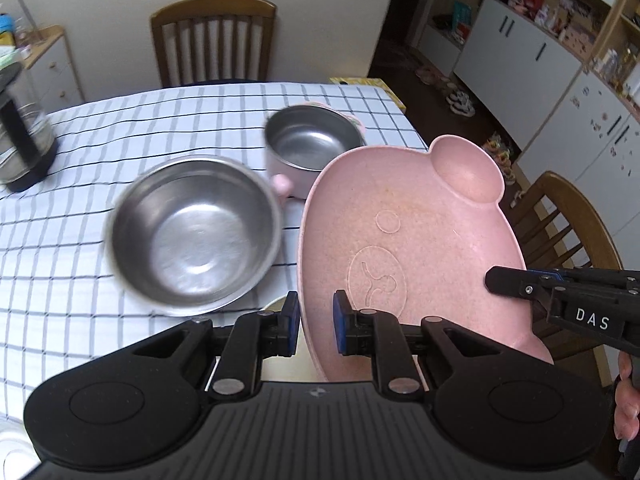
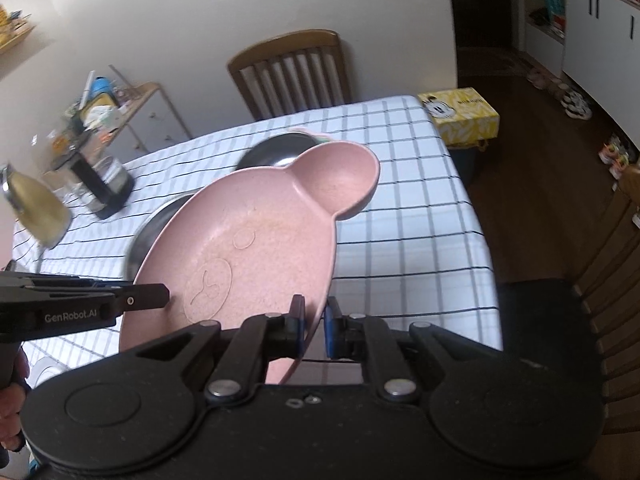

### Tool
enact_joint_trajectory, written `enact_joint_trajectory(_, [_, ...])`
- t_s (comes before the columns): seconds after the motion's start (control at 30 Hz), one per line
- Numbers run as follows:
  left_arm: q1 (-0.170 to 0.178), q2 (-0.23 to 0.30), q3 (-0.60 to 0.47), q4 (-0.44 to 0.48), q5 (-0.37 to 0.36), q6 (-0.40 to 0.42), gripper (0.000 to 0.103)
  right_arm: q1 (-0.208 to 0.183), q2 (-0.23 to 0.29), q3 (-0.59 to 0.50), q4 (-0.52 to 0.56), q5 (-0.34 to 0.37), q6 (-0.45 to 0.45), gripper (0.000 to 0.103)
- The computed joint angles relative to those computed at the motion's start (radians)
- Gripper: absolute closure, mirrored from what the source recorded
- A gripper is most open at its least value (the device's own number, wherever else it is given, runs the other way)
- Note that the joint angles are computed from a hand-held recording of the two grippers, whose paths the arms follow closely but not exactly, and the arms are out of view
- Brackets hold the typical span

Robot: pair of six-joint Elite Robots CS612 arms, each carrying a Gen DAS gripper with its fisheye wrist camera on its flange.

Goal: Organize plates and bowls
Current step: 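Lift the pink bear plate with both grippers and carry it to the stacked plates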

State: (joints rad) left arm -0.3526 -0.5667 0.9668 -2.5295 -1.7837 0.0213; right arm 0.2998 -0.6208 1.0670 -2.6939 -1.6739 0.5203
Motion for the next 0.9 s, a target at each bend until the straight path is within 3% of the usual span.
enact_joint_trajectory(0.43, [0.084,-0.117,0.199,-0.134,0.025,-0.063,0.087,0.068,0.065,-0.148,0.042,0.052,-0.074,0.093])
enact_joint_trajectory(0.9, [0.182,-0.180,0.328,-0.190,0.046,-0.110,0.087,0.148,0.193,-0.402,0.189,0.116,-0.136,0.093])
